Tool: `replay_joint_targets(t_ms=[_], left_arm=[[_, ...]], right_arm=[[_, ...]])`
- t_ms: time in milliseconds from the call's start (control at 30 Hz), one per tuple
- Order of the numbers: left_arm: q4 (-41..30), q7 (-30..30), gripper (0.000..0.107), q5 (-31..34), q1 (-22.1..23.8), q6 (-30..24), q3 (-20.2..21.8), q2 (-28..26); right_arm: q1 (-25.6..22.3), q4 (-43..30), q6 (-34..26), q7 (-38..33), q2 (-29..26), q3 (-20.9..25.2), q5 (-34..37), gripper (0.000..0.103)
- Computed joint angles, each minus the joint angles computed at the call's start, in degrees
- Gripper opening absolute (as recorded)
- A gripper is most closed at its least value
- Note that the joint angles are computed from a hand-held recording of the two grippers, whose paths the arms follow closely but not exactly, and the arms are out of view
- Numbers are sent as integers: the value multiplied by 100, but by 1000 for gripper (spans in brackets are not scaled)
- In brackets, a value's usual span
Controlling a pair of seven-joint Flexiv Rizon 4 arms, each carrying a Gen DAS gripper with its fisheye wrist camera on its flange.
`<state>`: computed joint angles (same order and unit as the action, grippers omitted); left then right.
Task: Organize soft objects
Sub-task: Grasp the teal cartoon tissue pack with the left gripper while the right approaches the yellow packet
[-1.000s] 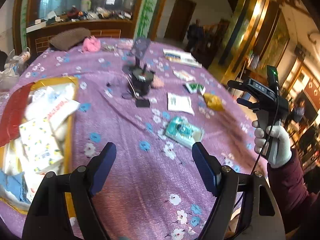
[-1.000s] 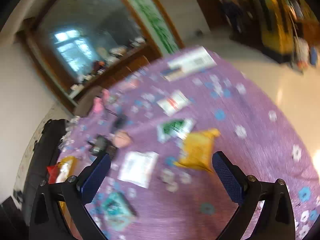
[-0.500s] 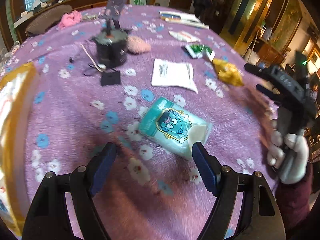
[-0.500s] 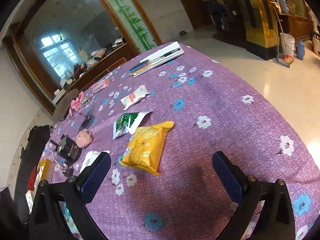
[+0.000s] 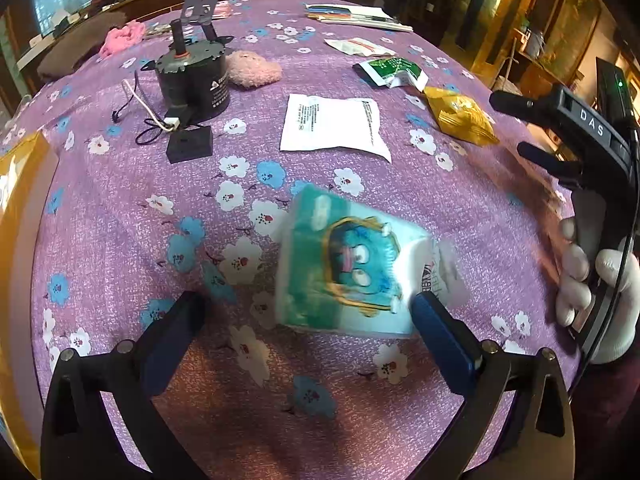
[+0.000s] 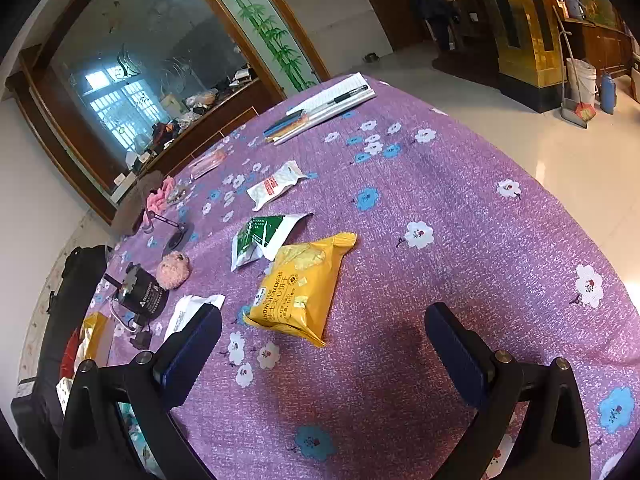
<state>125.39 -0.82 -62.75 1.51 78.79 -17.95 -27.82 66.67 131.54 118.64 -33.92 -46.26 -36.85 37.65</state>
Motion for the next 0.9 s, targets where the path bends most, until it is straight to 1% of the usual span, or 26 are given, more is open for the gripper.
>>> replay_joint_targets(t_ms=[167, 233, 267, 300, 333, 367, 400, 433, 467, 500, 567, 600, 667, 700, 767, 800, 833, 867, 900], left_arm=[[-44, -212, 103, 327, -38, -69, 118, -28], [-100, -464, 103, 594, -34, -250, 237, -27], [-123, -664, 99, 689, -23, -358, 291, 0], [-92, -643, 97, 547, 92, -450, 183, 78], [-12, -313, 97, 164, 245, -468, -37, 198], [76, 293, 97, -520, 323, -320, -296, 329], [121, 1021, 97, -1358, 328, -102, -549, 455], [111, 1511, 97, -1920, 280, -59, -639, 550], [99, 1790, 97, -2244, 228, -138, -646, 634], [94, 1782, 97, -2239, 174, -224, -591, 673], [73, 1602, 97, -1981, 33, -257, -435, 627], [55, 1615, 97, -1921, -78, -150, -360, 562], [-27, 1619, 97, -1727, -398, 310, -195, 293], [-69, 1638, 97, -1698, -512, 414, -122, 187], [-170, 1349, 97, -1338, -781, 567, 137, -53], [-186, 1007, 97, -960, -853, 464, 289, -120], [-209, 808, 98, -742, -832, 419, 290, -185], [-205, 951, 97, -898, -728, 487, 104, -186], [-202, 911, 94, -838, -687, 465, 73, -182]], right_arm=[[-57, 0, 7, -14, 53, 57, -49, 102], [-45, 27, 125, 19, 41, 94, 69, 102], [-28, 43, 206, 41, 20, 104, 173, 102], [-42, 49, 302, 57, -1, 142, 273, 102], [-73, 46, 382, 66, -10, 201, 372, 102], [-149, 41, 456, 77, 7, 295, 459, 102], [-248, 12, 506, 48, 21, 405, 488, 102], [-384, -8, 574, 8, 64, 549, 486, 102], [-504, -30, 627, -38, 106, 681, 479, 102], [-560, -52, 647, -102, 132, 750, 501, 102], [-581, -101, 648, -257, 159, 798, 599, 102], [-607, -125, 647, -326, 178, 839, 640, 102], [-711, -175, 645, -465, 229, 957, 674, 102], [-724, -205, 629, -532, 247, 983, 730, 102], [-753, -255, 608, -664, 274, 1035, 837, 102], [-779, -278, 598, -715, 287, 1067, 884, 102], [-766, -304, 572, -762, 293, 1070, 959, 102], [-778, -324, 560, -797, 301, 1087, 1012, 102], [-789, -341, 557, -824, 306, 1104, 1066, 102]])
